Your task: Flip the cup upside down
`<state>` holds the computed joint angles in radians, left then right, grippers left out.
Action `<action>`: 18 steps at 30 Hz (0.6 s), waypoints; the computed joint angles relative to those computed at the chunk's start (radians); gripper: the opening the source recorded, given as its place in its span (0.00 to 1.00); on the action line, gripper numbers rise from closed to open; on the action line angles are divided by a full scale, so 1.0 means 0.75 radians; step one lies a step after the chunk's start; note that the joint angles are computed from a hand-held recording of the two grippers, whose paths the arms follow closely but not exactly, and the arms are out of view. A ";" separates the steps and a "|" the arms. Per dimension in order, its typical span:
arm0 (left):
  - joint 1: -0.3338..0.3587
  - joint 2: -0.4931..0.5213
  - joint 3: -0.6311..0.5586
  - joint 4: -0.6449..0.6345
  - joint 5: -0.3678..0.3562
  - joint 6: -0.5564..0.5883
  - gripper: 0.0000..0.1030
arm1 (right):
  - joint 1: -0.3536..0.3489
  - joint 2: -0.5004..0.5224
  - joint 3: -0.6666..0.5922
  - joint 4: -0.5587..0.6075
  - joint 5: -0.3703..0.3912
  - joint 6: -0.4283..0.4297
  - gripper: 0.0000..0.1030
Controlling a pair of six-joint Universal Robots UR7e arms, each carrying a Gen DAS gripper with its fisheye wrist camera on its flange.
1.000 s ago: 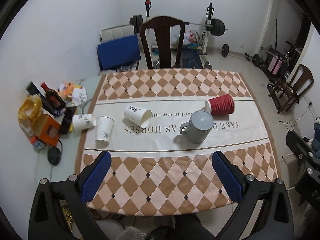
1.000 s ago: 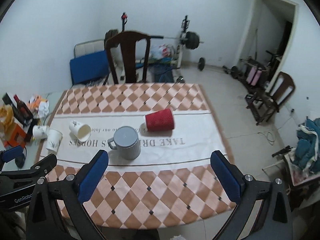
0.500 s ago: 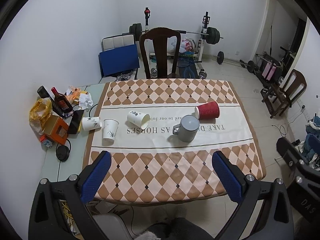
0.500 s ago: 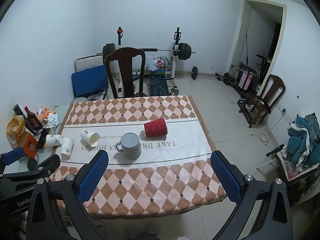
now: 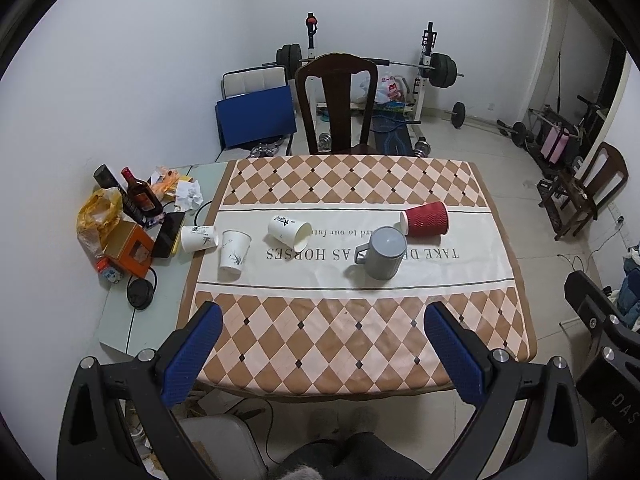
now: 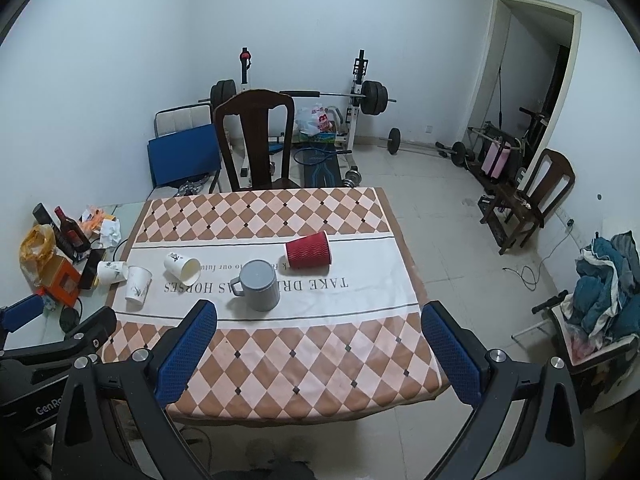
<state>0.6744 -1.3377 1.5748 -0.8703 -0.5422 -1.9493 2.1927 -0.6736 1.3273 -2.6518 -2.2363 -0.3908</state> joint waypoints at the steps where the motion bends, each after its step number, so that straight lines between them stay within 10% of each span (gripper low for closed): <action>1: -0.002 0.006 -0.006 0.018 -0.003 -0.018 1.00 | -0.002 -0.002 0.000 0.006 0.006 -0.001 1.00; 18: -0.022 0.017 -0.040 0.106 -0.020 -0.099 1.00 | -0.023 -0.011 -0.006 0.068 0.031 -0.009 1.00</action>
<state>0.6578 -1.3247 1.5448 -0.7905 -0.5574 -2.0238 2.1755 -0.6822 1.3228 -2.6009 -2.2129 -0.3974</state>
